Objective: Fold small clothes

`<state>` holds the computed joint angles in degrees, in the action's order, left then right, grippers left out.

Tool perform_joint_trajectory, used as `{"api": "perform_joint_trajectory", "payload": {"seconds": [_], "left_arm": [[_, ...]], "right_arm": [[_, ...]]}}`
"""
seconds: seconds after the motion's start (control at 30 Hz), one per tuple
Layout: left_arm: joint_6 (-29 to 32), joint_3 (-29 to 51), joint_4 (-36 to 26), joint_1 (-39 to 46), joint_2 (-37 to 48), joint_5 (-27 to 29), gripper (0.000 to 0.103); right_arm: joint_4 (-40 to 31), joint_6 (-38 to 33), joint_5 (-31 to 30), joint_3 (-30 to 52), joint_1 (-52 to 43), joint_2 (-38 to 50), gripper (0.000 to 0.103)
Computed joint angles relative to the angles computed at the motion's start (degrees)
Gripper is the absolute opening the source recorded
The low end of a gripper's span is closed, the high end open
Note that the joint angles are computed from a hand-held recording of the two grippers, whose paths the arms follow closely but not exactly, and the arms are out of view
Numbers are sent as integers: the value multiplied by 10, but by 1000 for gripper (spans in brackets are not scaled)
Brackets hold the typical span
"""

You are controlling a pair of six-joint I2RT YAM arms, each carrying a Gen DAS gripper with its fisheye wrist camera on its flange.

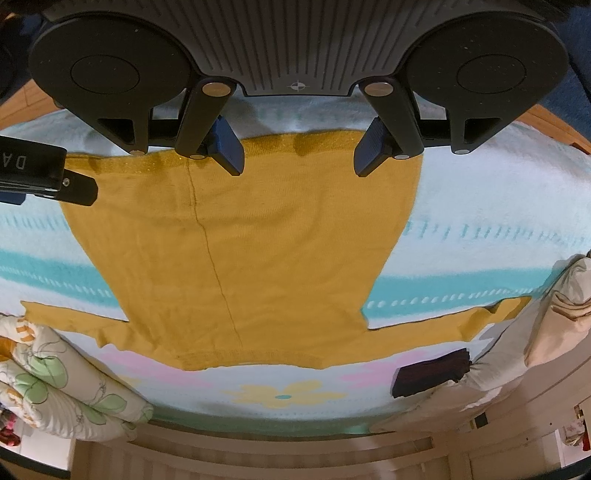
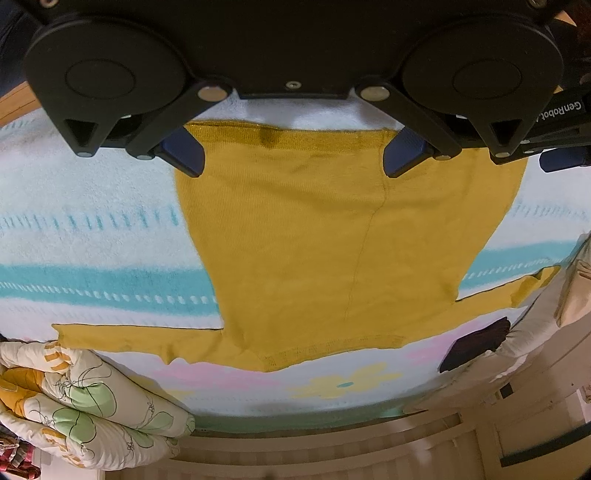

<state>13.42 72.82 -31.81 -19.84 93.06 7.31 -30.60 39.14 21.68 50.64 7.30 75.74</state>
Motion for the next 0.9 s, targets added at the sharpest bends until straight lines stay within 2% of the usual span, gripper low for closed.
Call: {"api": "perform_joint_trajectory", "payload": {"seconds": [0.63,0.77,0.9], "left_arm": [[-12,85,-45,-11,81,-21,64],[-6,129,-50,-15,111,-18,64],[-3,208,-66,-21,168,-10,64]], "right_arm": [[-23,-2,-22,51,-37,65,102],[-6,-10,-37,59,-56,70,102],[9,-38,-69,79,-97,87,102]]}}
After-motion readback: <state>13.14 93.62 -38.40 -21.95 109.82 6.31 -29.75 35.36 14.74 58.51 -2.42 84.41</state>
